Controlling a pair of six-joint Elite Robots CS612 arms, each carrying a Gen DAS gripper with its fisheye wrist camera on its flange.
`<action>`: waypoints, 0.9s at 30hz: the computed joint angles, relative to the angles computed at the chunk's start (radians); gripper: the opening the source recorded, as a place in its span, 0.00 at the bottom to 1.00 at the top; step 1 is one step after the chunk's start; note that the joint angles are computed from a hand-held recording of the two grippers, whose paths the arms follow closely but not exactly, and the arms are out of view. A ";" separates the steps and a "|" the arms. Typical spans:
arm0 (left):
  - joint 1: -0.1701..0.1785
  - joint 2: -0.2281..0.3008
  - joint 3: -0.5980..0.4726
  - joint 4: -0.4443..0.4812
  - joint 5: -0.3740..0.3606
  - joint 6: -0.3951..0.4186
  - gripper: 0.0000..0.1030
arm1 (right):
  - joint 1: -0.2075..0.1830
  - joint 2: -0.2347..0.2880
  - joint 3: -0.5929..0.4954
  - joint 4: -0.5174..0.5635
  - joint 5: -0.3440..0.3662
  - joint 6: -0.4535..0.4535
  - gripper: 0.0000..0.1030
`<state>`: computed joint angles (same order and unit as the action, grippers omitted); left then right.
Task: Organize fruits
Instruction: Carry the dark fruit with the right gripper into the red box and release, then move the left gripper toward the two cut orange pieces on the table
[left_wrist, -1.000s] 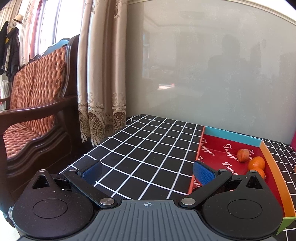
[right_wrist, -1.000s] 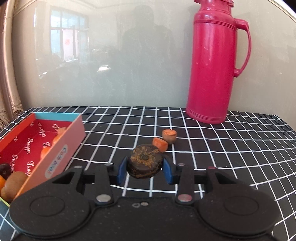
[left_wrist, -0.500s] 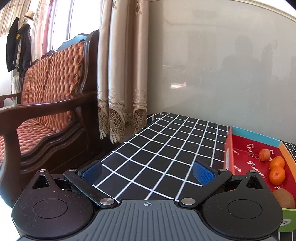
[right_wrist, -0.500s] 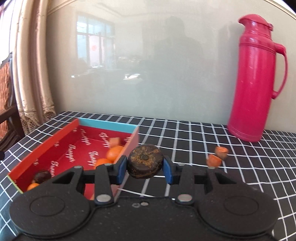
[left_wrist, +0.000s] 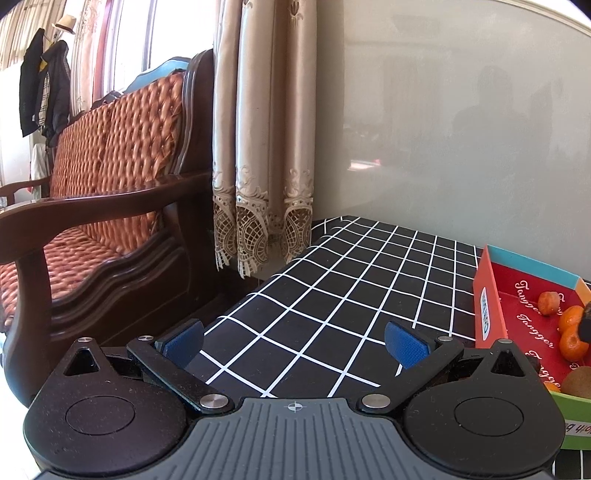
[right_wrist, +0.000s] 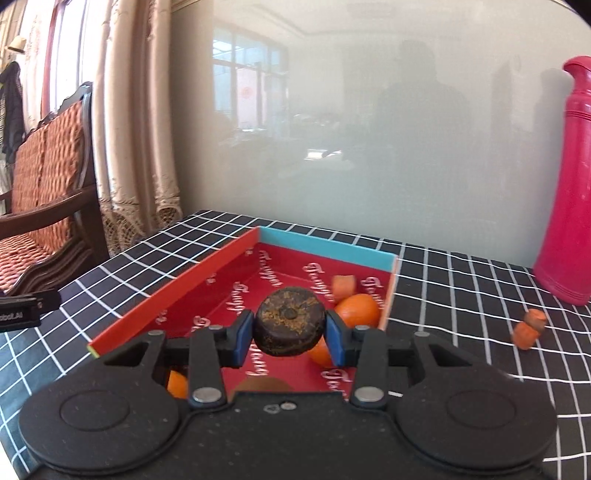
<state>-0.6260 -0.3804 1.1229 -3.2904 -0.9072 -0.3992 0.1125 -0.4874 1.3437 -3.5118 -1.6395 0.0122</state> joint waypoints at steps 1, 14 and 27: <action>0.000 0.000 0.000 0.001 -0.002 0.003 1.00 | 0.003 0.004 -0.006 0.006 0.005 -0.007 0.38; -0.002 0.000 -0.003 -0.004 -0.009 0.012 1.00 | 0.000 0.010 -0.007 -0.026 -0.024 0.005 0.47; -0.015 0.006 -0.019 -0.016 -0.028 0.029 1.00 | -0.031 -0.020 0.056 -0.066 -0.089 0.042 0.51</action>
